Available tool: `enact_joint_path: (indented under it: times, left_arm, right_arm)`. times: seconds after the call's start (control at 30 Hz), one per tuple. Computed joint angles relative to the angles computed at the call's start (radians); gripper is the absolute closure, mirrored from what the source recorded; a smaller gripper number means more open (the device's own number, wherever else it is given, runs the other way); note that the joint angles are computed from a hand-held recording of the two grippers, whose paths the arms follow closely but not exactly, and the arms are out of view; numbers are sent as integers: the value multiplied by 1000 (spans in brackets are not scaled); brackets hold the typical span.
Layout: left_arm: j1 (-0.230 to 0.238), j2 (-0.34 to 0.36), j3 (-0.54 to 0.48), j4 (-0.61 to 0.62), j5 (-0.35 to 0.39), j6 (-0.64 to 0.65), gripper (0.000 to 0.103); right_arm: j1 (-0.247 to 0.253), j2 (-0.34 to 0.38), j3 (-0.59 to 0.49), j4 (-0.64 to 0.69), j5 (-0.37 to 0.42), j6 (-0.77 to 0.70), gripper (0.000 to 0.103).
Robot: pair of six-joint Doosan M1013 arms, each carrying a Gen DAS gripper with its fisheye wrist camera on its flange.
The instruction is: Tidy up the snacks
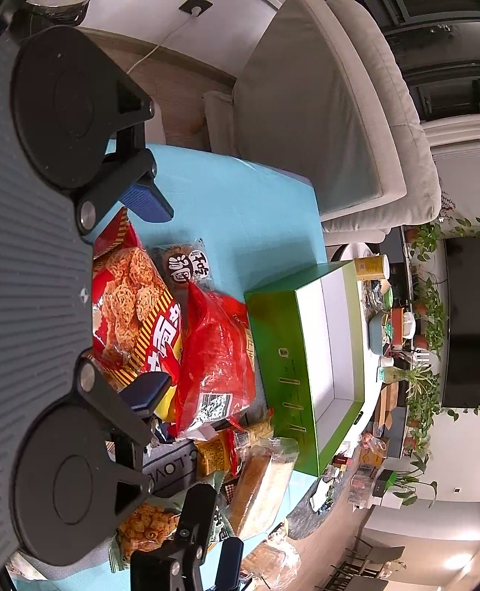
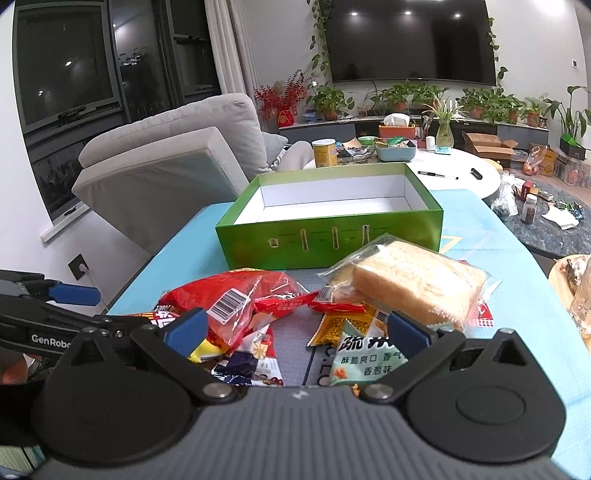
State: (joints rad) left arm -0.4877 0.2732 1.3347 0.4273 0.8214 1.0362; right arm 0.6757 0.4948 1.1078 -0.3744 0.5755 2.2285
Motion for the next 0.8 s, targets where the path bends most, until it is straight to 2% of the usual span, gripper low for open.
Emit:
enact_joint_path:
  times: [0.53,0.8]
  left_arm:
    - [1,5,-8,-7,6,5,16]
    - [2,12,-21,-1,4,8,16]
  right_arm:
    - [0,8,-18,5,17,4,7]
    - [-3,21,-49,53,45,-36,7]
